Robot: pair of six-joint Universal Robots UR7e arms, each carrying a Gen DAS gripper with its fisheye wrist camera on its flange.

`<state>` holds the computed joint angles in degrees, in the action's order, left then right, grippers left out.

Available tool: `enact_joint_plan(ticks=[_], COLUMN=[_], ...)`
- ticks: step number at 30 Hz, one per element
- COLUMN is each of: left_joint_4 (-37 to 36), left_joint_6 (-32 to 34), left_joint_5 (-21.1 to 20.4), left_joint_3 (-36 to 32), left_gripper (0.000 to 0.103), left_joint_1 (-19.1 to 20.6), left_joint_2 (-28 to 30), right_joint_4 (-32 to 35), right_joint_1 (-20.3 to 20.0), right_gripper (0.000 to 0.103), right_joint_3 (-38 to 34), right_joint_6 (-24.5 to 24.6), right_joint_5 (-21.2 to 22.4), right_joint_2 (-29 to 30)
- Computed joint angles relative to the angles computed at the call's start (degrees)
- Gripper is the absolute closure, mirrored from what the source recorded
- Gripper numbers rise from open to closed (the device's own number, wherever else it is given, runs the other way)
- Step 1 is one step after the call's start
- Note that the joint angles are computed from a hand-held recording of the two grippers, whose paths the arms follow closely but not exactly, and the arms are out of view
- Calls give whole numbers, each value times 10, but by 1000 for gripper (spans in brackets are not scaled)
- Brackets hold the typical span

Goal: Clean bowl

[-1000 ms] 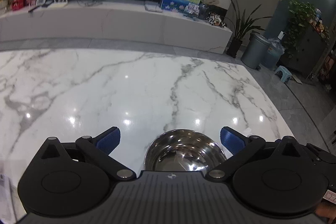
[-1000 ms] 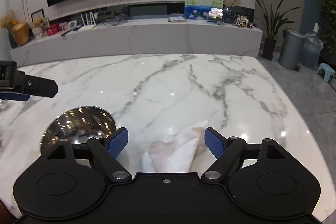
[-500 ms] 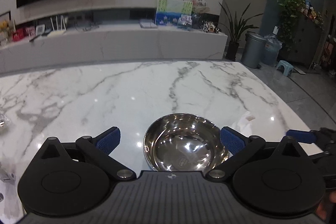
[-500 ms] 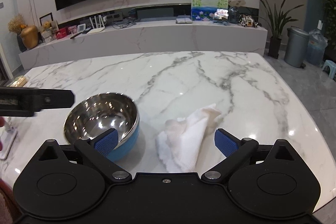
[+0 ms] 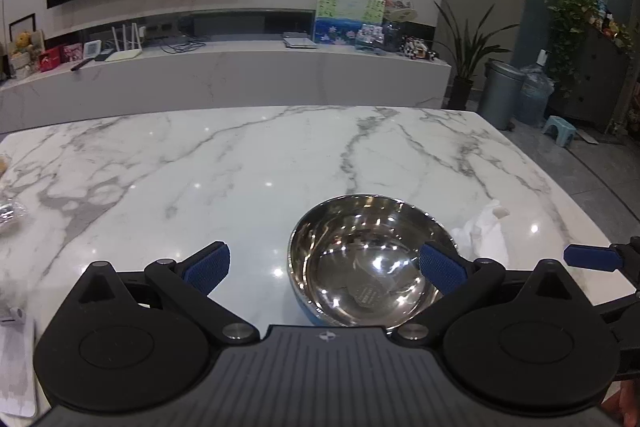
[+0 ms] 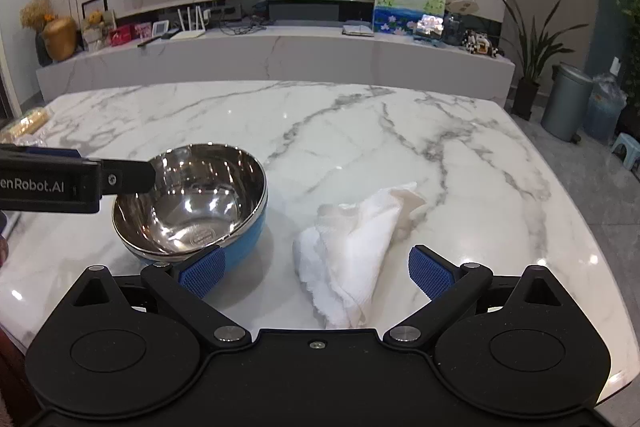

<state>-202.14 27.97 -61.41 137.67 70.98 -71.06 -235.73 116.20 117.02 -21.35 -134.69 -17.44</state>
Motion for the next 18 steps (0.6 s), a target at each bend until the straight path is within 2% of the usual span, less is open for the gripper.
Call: enact_joint_plan(ticks=[7,18], left_joint_4=[81,111], left_joint_6=[-24,-33], left_joint_5=[26,44], left_joint_3=[-5,-6], left_gripper=[1,2], left_joint_1=[-3,-2], left_joint_2=[-20,-20], right_joint_4=[18,34], right_joint_1=[-1,-3], right_gripper=[5,5], right_joint_3=[-7,-8], right_joint_6=[3,16], right_joint_5=[-3,-3], right_joint_2=[5,4])
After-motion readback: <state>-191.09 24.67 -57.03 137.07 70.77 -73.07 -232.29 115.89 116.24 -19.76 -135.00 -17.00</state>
